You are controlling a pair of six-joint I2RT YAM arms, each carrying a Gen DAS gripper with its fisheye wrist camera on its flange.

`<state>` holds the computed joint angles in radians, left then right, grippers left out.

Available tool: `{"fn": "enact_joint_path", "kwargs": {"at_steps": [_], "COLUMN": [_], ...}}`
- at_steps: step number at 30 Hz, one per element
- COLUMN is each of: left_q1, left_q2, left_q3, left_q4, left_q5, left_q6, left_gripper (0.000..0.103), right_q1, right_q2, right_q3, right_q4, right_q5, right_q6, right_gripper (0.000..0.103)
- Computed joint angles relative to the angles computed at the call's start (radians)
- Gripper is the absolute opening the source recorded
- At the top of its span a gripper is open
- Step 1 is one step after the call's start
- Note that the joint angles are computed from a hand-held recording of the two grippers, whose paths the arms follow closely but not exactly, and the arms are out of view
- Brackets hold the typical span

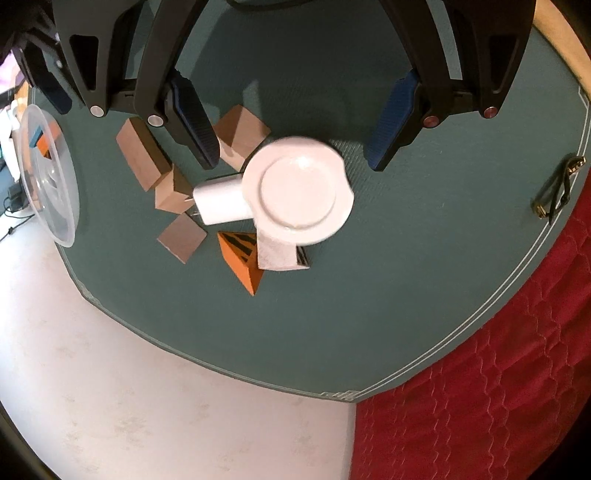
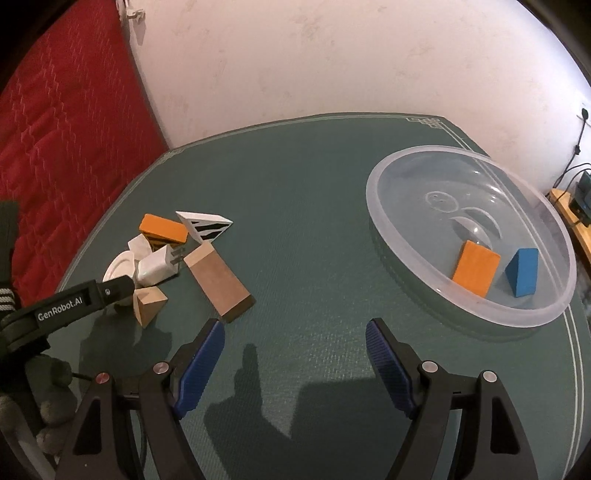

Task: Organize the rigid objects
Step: 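Grasp the white plate by its rim with the left gripper, then grasp the brown wooden block with the right gripper while the left holds the plate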

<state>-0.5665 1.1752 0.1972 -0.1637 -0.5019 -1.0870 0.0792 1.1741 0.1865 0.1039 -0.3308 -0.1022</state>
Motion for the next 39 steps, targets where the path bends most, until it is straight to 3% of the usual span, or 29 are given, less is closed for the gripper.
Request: {"fn": "enact_joint_path", "kwargs": {"at_steps": [10,16,21,27,34,37,39], "left_q1": [0.133,0.216,0.263,0.298,0.215,0.102,0.07], "left_q2": [0.054,0.086,0.063,0.028,-0.02,-0.043,-0.05], "left_q3": [0.016,-0.012,-0.042,-0.076,-0.082,-0.064,-0.061], "left_q4": [0.081,0.171,0.223,0.26,0.222,0.146,0.123], "left_q5": [0.07,0.16,0.201,0.235,0.114,0.016,-0.015], "left_q6": [0.084,0.131,0.196,0.233,0.209,0.129,0.107], "left_gripper": [0.083,0.083,0.064,0.063,0.063,0.063,0.063], "right_q1": [0.016,0.036,0.087,0.141,0.198,0.214,0.242], "right_q2": [0.02,0.016,0.016,0.051,0.158,0.219,0.234], "right_q3": [0.001,0.004,0.017,0.047,0.103,0.139,0.146], "right_q4": [0.005,-0.004,-0.013,0.005,0.038,0.05,0.062], "right_q5": [0.015,0.033,0.066,0.092,0.117,0.123,0.141], "right_q6": [0.002,0.005,0.012,0.037,0.07,0.08,0.086], "right_gripper": [0.082,0.082,0.082,0.082,0.082,0.082,0.076]}}
